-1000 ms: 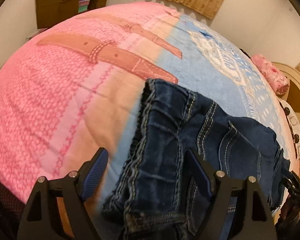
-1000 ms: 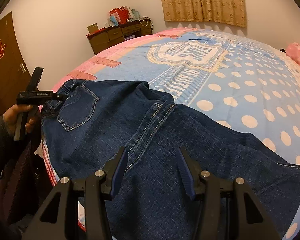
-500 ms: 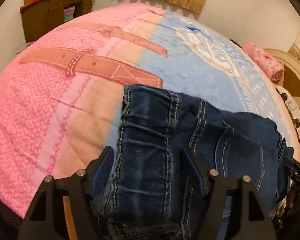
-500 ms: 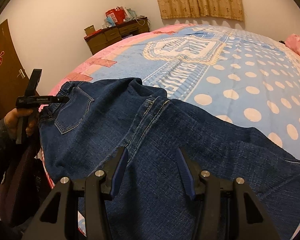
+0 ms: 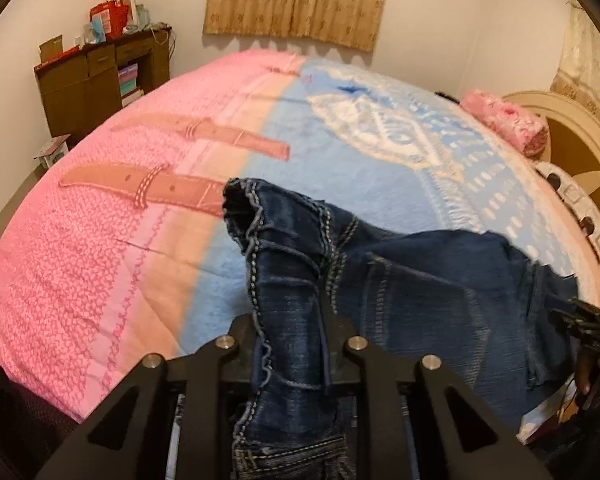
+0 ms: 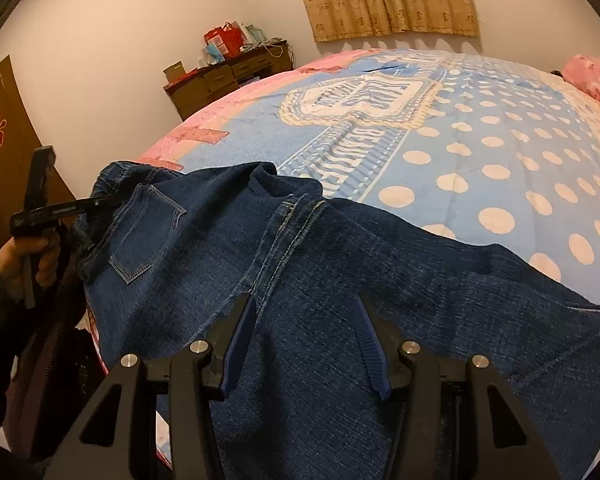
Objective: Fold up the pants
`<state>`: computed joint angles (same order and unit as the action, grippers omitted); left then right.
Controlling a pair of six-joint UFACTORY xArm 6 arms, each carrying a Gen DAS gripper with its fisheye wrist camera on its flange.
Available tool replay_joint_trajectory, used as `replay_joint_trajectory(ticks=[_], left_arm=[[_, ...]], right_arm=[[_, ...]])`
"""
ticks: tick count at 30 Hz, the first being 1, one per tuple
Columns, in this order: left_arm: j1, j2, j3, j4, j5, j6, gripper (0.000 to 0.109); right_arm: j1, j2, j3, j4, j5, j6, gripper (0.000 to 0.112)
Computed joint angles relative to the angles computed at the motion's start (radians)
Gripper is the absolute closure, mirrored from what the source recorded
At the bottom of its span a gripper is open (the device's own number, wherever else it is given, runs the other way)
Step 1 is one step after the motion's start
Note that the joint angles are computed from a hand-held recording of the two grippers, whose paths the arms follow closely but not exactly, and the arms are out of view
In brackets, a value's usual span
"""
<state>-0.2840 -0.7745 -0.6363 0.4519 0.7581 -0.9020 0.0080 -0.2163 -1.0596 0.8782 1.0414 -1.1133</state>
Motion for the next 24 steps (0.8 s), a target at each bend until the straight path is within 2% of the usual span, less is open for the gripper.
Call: replay_joint_trajectory(ticks=[6, 11, 15, 17, 19, 24], left_arm=[[-0.107, -0.005, -0.054, 0.112, 0.012, -0.12, 0.092], [-0.246, 0.081, -0.188, 0.21, 0.041, -0.164, 0.092], [-0.356, 0.234, -0.359, 0.249, 0.078, -0.151, 0.095], [-0.399, 0.339, -0.456, 0.24, 0.062, -0.124, 0.103], [-0.432, 0.439, -0.543, 0.23, 0.058, -0.106, 0.103], [-0.479, 0.733, -0.715, 0.096, 0.004, -0.002, 0.103]], right_arm=[[-0.024, -0.003, -0.004, 0.018, 0.021, -0.01, 0.06], [-0.054, 0.0, -0.006, 0.024, 0.017, -0.003, 0.06], [-0.112, -0.001, -0.009, 0.061, 0.051, -0.008, 0.06], [-0.152, -0.005, -0.008, 0.092, 0.078, -0.026, 0.06], [-0.187, -0.009, -0.008, 0.115, 0.101, -0.039, 0.06], [-0.275, 0.013, -0.031, 0.155, 0.154, -0.028, 0.06]])
